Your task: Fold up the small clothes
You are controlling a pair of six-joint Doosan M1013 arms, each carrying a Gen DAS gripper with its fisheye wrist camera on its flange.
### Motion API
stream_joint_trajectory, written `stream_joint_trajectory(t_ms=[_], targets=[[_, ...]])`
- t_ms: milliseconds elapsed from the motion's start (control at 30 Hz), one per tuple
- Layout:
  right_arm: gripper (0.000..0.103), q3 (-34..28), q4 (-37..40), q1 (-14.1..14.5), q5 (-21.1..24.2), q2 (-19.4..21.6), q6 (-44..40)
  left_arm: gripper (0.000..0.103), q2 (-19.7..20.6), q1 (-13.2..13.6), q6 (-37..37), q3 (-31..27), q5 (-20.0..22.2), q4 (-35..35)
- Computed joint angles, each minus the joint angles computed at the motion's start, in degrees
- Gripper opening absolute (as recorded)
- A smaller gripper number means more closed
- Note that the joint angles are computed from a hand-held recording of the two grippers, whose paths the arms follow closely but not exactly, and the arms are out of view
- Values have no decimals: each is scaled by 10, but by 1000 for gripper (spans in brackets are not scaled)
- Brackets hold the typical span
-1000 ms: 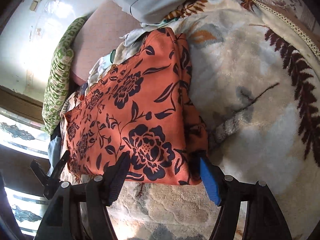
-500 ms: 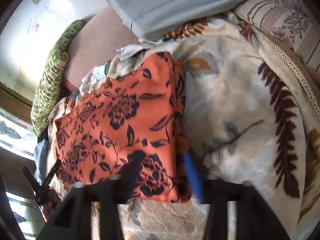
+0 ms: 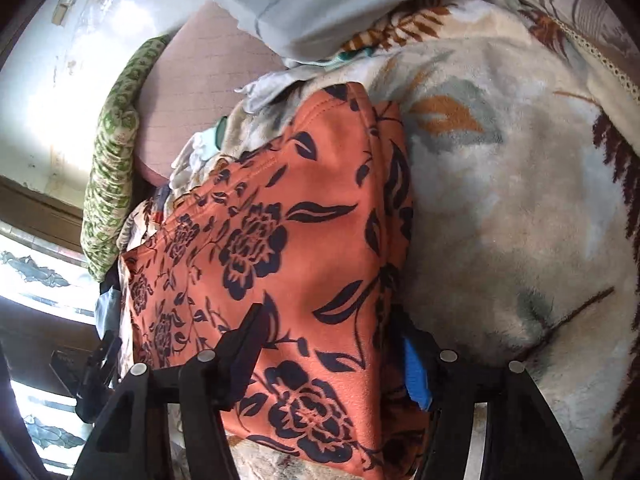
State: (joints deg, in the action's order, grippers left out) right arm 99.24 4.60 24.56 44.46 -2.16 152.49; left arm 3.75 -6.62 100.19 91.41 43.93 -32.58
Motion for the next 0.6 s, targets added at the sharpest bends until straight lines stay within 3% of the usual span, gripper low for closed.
stream_joint_trajectory(t_ms=[100,167,300,367,433,467,500,533,567,600], targets=[[67,29,29,-9,-52,-9,11,76,29,37,3,-15,103,-100],[68,35,46,-10,-64,-12,-12,76,41,51,-9,-17,161,-153],[68,42,99,-21,-64,-19,-63,77,29,59,-14,-10,190,-188],[68,46,122,-26,-66,-20,-85,77,28,49,-53,-12,191,-140],[68,48,129,-27,-68,-20,-96,76,43,39,-69,-18,225,-115],[68,48,129,-27,-69,-19,-96,71,41,32,-79,-17,213,-92],[68,47,128,-27,-68,-18,-93,54,37,22,-76,-20,202,-63],[67,44,123,-26,-64,-17,-89,28,35,11,-72,-27,199,-24],[63,37,112,-24,-52,-14,-86,9,40,1,-81,-38,212,7],[35,22,79,-19,-23,-7,-67,9,43,-3,-91,-44,218,18]])
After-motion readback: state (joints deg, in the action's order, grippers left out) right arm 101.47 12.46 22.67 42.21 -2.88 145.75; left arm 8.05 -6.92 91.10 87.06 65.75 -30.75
